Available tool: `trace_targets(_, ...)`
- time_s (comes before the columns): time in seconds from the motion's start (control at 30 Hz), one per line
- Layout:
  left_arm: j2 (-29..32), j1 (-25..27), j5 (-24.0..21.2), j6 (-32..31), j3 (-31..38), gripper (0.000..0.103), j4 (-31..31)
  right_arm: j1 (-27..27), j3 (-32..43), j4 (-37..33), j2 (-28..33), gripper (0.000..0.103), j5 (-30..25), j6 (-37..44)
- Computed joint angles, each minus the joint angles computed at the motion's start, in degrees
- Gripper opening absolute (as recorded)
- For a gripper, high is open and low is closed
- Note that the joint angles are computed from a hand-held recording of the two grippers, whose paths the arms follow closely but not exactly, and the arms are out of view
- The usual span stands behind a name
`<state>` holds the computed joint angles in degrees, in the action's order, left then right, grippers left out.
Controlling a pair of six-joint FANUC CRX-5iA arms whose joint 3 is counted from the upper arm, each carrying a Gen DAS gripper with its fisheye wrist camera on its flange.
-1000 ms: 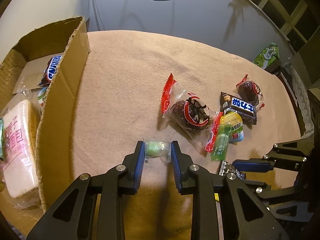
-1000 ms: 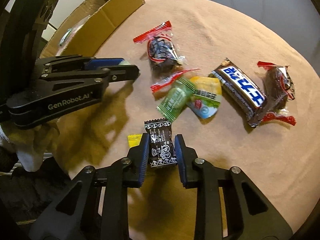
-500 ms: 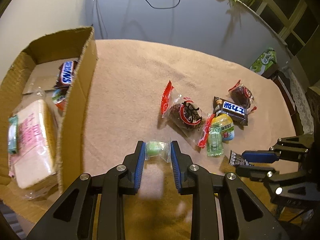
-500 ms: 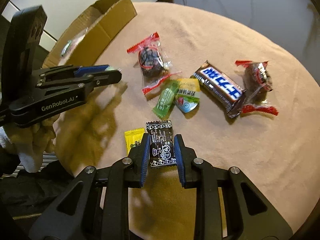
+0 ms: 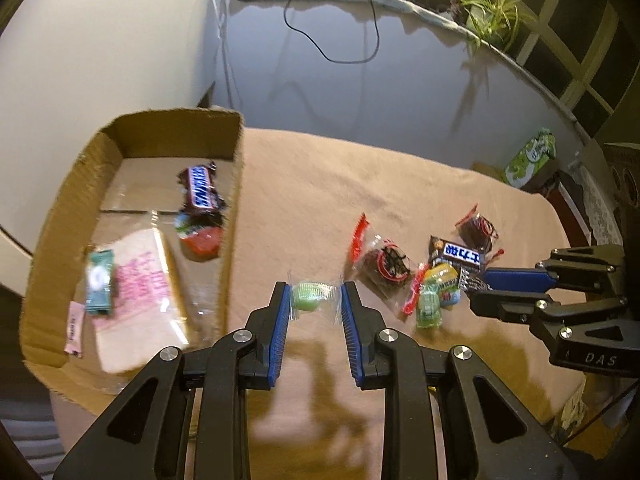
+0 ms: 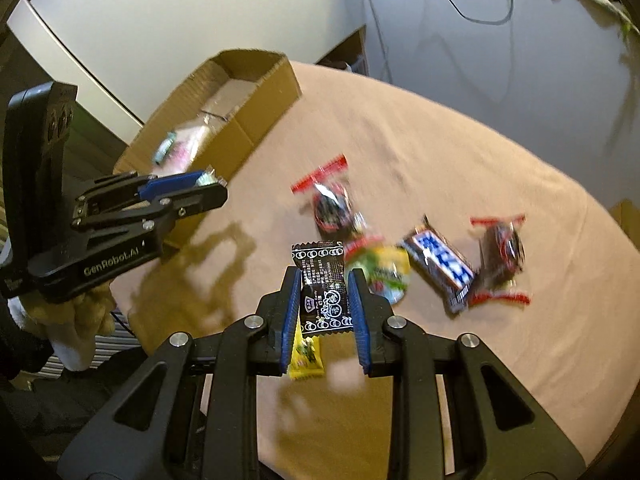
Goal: Organize snacks
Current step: 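Carry the green candy and black packet over the box with both tools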
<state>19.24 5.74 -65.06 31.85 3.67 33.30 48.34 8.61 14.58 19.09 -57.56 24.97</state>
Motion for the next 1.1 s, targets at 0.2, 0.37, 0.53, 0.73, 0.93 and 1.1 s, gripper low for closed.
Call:
trace_targets(0.2,-0.8,1.0,1.4,0.6,-0.5,0.024,0.9,-0.5,5.3,1.0,3.2,0.025,-0.9,2.9)
trace_targets(0.37,-1.2,2.2,2.5,1.2,-0.8,0.024,1.0,-1.2,10.8,0.8,6.6,0.025,-1.7,6.8)
trace_targets(0.53,-1.2,3.5,3.2,2.0,-0.5,0.024,1.0,-1.7,16.9,0.2,10.3,0.025,-2.7,10.8)
trace_targets(0.73,-0.7,4.8,4.0,3.1,0.1,0.024,0.8,-2.6,25.4,-1.7,15.7,0.025,-4.4,16.0)
trace_targets(0.93,0.0,5.9,4.6,4.0,0.8,0.024,0.5,-3.1,35.4,-3.7,21.7,0.025,-7.7,21.2)
trace_targets(1.1,0.5,6.7,4.8,4.5,1.2,0.024,0.1,-3.5,43.9,-5.0,26.8,0.025,-11.0,24.1)
